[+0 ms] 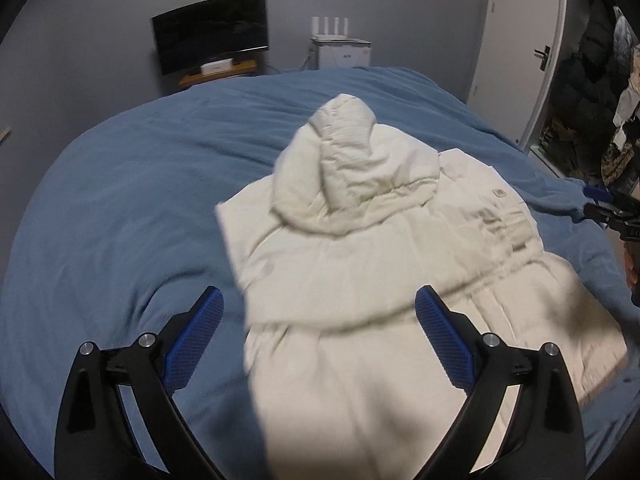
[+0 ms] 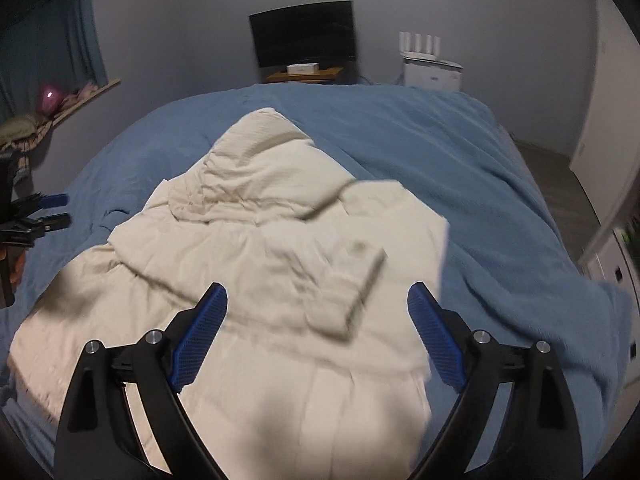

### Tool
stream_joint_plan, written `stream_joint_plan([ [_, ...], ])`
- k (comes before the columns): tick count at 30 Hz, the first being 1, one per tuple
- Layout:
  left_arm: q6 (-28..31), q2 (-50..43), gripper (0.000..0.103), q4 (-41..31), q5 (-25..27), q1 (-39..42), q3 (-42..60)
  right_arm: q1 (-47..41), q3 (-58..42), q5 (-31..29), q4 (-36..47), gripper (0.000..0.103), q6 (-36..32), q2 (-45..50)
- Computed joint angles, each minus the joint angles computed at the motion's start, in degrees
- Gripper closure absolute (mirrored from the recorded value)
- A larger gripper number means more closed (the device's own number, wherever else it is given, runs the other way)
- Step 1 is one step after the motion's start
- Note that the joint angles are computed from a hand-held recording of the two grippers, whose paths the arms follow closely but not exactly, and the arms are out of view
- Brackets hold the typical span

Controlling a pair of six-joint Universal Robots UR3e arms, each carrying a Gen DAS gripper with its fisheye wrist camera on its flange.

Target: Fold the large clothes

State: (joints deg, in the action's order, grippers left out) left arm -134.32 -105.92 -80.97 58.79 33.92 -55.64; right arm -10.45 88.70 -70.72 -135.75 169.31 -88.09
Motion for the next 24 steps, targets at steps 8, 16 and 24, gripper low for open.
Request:
stream_joint_plan([
  [8,10.42,16.66,0.010,-9.55,-0.26,11.55,-16.43,-5.37,19.12,-1.04,11.25,0.015,-7.11,-21.06],
  [16,16.55,25.30,0.019,-20.46,6.13,15.50,-23.24,-10.08,26.52,-2.47,28.58,0.015,-12.30,-34.17],
  [24,19.74,22.73,0.033,-38.47,8.15,19.55,-13.89,-15.86,27.24,-1.17,44.37,0.015,-17.43,-43.27],
])
